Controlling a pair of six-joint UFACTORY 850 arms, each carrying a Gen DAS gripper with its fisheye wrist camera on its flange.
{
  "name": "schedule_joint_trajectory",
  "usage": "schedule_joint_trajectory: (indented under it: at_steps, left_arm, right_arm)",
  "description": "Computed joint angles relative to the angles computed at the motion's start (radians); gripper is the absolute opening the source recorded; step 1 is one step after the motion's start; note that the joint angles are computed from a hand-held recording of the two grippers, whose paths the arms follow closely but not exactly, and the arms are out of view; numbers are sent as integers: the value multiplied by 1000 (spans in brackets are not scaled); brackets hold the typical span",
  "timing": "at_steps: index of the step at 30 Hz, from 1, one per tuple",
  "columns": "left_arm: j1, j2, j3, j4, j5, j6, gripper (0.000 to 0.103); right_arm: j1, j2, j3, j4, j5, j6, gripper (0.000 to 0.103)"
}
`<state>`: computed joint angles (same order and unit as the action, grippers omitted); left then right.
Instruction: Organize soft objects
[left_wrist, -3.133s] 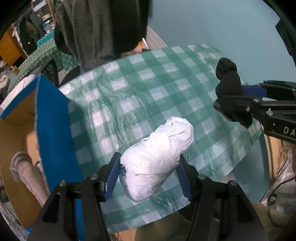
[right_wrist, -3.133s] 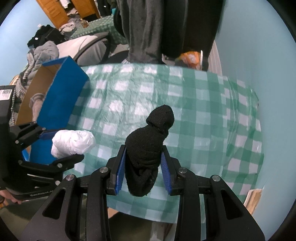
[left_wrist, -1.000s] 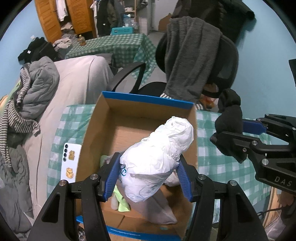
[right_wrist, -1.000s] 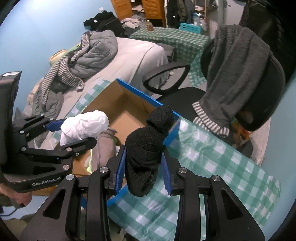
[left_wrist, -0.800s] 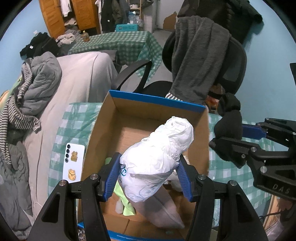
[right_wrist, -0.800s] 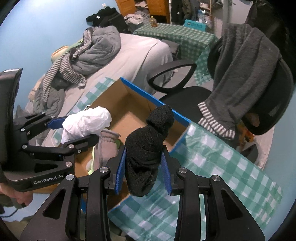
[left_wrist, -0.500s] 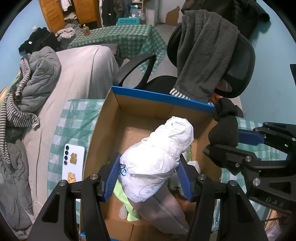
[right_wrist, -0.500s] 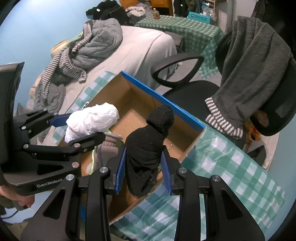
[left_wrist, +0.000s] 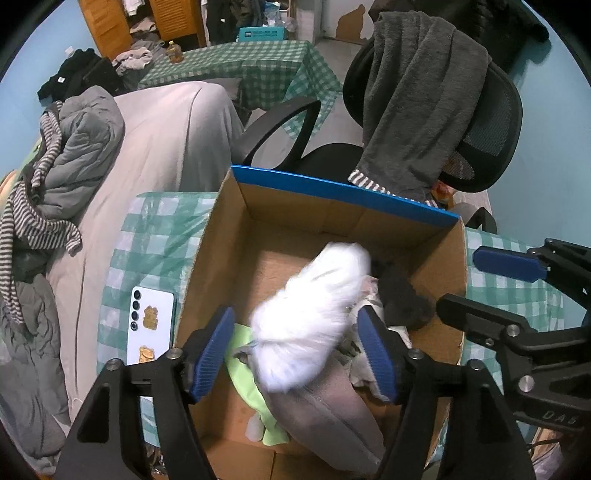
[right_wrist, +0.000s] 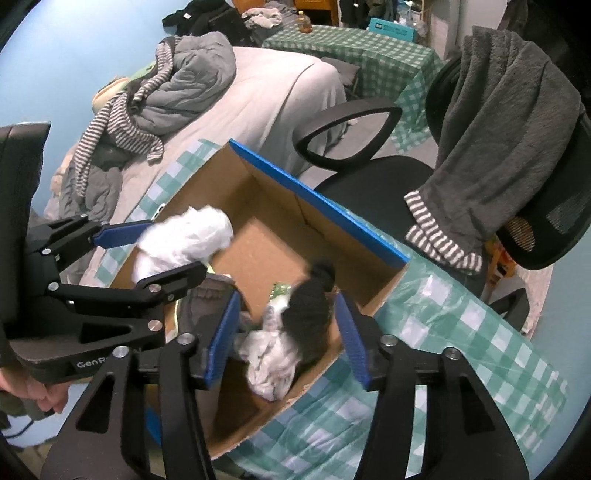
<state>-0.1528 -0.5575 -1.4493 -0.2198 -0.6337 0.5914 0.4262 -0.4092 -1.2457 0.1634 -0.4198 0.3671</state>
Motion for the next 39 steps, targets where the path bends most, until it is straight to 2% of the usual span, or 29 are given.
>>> schedule_joint_trajectory:
  at_steps: [10, 15, 22, 26, 39]
  left_arm:
    - [13, 43, 17, -27, -15, 9, 75]
    - [19, 96, 53, -60, -7, 39, 81]
    - [20, 170, 106, -67, -16, 51, 81]
    - [20, 226, 148, -91, 12, 76, 81]
    - [31, 329, 197, -161, -24, 141, 81]
  right_arm:
    - [8, 67, 42, -115, 2, 143, 62]
    - [22, 111, 64, -200, -8, 238, 64]
    - [43, 193, 105, -337, -15, 414, 65]
    - [52, 230, 120, -389, -33, 490, 65]
    - [85, 345, 193, -538, -64, 705, 66]
